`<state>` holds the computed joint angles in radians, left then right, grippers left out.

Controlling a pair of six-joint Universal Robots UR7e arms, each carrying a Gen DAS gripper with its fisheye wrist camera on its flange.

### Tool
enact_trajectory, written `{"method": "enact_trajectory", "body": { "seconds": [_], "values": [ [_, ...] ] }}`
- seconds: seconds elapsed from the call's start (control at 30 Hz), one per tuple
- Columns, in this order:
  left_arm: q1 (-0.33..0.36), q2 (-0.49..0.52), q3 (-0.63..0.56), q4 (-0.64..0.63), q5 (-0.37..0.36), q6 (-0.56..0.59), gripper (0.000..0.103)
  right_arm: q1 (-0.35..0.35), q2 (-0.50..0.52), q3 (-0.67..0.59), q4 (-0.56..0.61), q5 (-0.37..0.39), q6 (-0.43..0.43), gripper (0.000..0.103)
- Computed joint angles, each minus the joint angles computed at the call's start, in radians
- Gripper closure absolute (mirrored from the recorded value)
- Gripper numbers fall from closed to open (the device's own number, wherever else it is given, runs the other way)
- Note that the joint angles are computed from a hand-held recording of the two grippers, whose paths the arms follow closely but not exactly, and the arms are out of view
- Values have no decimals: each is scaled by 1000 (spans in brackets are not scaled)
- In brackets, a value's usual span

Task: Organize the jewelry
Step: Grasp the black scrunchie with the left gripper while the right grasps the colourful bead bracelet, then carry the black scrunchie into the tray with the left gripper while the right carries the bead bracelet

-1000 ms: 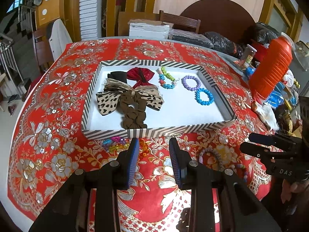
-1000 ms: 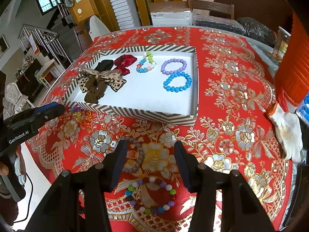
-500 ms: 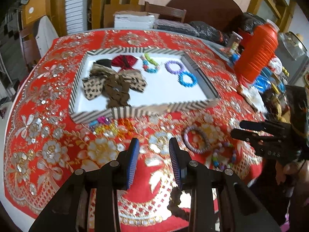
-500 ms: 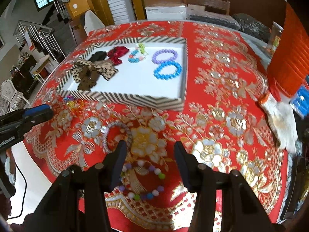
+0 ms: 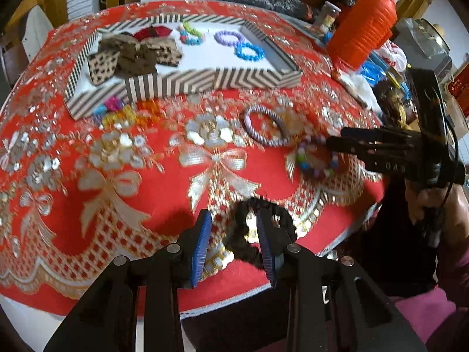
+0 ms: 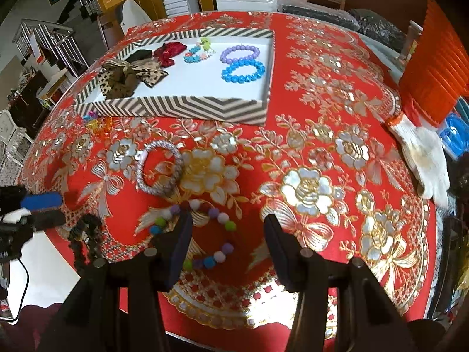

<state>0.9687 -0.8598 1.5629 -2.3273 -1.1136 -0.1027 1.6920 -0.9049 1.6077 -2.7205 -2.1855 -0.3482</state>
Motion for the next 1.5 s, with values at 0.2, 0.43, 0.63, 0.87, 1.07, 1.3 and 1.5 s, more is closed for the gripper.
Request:
{"method": "enact_trajectory", "body": {
  "seconds": [0.2, 0.43, 0.63, 0.87, 1.07, 1.3, 1.5],
  "values": [
    [1, 15, 15, 17, 23, 0, 77, -5, 12, 7, -15, -17, -14, 50],
    [-17, 37, 25, -38, 72, 29, 77, 1, 38, 29, -122, -48, -130, 83],
    [-10, 52, 7, -55, 66, 29, 98, -7, 22, 30, -105, 2, -119, 94],
    [-3, 30, 5, -126, 54, 42, 102, 5, 0, 30, -126, 53, -133, 94],
    [-5, 35, -35, -151, 56, 60, 102, 21, -13, 17, -135, 87, -146, 94],
    [-15, 53, -90, -219, 87, 96, 102, 43, -18, -14, -156, 97, -172, 94],
    [-14, 89, -157, -250, 115, 123, 102, 57, -9, -59, -169, 105, -184, 94]
  ]
}}
